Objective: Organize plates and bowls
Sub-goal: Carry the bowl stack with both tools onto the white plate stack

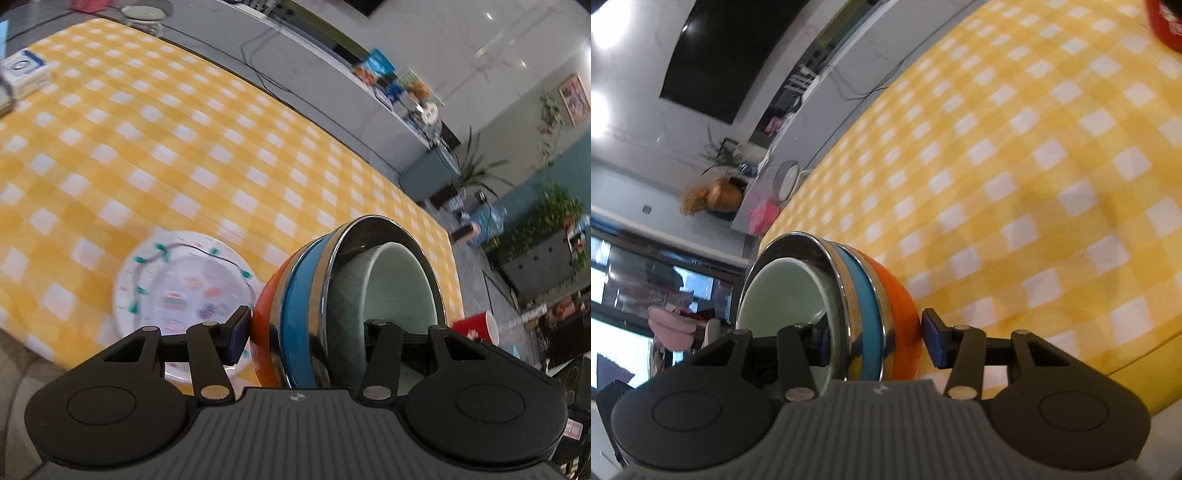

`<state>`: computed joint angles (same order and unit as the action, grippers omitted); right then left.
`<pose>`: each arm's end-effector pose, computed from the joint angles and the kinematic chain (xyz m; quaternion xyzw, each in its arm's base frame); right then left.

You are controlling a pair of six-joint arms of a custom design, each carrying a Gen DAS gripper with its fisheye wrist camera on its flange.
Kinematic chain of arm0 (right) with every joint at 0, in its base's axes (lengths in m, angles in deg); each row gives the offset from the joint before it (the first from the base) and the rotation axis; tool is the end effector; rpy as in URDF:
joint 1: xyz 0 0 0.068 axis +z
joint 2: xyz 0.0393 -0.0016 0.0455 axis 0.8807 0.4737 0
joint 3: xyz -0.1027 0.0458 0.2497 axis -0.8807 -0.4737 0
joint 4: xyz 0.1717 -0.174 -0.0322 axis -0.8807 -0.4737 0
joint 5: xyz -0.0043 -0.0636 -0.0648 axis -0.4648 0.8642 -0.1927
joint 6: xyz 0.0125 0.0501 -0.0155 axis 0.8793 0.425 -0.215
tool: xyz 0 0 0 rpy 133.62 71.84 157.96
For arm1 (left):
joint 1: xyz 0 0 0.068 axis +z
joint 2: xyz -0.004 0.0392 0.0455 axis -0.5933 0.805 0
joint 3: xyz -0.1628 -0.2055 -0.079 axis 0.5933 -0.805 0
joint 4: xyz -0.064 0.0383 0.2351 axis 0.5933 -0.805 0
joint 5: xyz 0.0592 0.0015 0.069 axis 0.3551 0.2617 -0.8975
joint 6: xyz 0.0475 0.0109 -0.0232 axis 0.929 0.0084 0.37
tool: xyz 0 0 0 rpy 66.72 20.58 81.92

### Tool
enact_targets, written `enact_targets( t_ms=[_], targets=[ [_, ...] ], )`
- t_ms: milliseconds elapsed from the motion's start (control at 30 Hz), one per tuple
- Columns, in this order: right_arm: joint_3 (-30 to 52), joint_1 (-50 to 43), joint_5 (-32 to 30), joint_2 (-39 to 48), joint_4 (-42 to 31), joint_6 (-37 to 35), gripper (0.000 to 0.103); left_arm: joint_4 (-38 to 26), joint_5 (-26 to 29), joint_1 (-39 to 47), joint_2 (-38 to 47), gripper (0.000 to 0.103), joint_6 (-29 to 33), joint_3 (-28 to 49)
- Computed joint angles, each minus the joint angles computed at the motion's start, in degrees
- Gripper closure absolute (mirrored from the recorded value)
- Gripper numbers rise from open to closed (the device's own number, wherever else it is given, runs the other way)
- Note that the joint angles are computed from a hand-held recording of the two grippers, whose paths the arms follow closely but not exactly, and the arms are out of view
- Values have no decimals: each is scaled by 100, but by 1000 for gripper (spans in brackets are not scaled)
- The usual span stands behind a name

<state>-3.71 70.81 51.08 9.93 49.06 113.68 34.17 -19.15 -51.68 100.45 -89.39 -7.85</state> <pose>0.2668 0.0586 0.2153 0.2166 0.8727 0.3680 0.2368 0.2806 -0.0856 0.2495 -0.1289 0.9187 -0.2569 0.2710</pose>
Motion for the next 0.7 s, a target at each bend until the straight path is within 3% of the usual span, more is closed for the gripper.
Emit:
enact_targets(
  t_ms=[233, 700],
  targets=[
    [572, 749, 243, 583, 119, 184, 56, 105, 231, 746, -233, 45, 81, -331],
    [1416, 1165, 537, 1833, 54, 48, 56, 612, 697, 1326, 527, 46, 133, -543]
  ],
)
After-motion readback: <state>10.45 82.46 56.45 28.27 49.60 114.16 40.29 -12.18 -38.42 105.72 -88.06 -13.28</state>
